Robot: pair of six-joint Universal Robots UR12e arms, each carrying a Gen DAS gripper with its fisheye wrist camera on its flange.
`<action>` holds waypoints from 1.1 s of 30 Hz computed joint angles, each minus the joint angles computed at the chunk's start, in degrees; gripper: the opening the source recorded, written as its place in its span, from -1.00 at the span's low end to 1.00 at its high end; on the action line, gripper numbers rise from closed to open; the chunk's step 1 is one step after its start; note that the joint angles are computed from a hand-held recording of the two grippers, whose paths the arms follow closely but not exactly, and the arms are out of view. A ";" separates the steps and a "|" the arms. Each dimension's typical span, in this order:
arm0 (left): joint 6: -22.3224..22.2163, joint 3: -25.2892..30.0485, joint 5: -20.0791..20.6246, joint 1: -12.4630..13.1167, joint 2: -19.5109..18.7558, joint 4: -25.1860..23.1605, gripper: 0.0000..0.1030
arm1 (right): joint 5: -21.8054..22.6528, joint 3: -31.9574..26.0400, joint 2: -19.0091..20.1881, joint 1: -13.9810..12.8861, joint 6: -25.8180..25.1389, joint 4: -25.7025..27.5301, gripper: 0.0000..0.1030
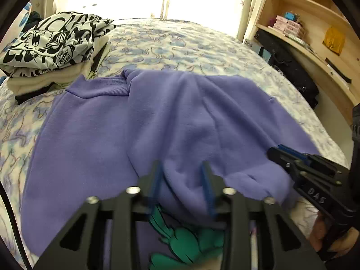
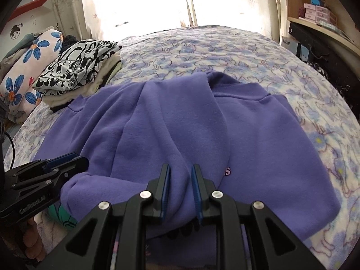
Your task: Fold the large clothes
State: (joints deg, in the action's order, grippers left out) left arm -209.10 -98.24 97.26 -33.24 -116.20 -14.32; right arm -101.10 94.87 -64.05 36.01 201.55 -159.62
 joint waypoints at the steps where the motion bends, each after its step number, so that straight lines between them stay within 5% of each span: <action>1: -0.22 -0.44 -0.07 -0.11 0.43 0.58 0.09 | -0.09 0.12 -0.37 0.16 0.17 0.32 -0.63; 2: -0.59 -0.93 0.72 -0.44 0.95 1.18 0.30 | -0.10 0.25 -0.66 0.31 0.19 0.35 -0.63; 4: -0.28 -2.03 3.49 -1.36 1.98 2.91 0.40 | -0.07 0.65 -1.48 0.63 -0.22 0.48 -0.63; 9: 0.77 -3.93 4.09 -2.15 4.48 2.41 0.41 | -0.97 1.81 -3.20 1.61 0.42 0.15 -0.63; 18: -4.49 -7.13 7.23 -3.11 9.89 -3.07 0.52 | -0.43 1.86 -5.13 2.86 3.14 1.93 -0.63; 26: -10.44 -12.46 3.54 -1.88 13.55 -0.94 0.60 | -1.31 2.04 -6.55 4.22 0.07 0.61 -0.63; 33: -18.42 -17.75 -6.69 1.03 12.41 7.22 0.60 | -3.74 2.21 -5.81 5.27 -3.41 -3.59 -0.63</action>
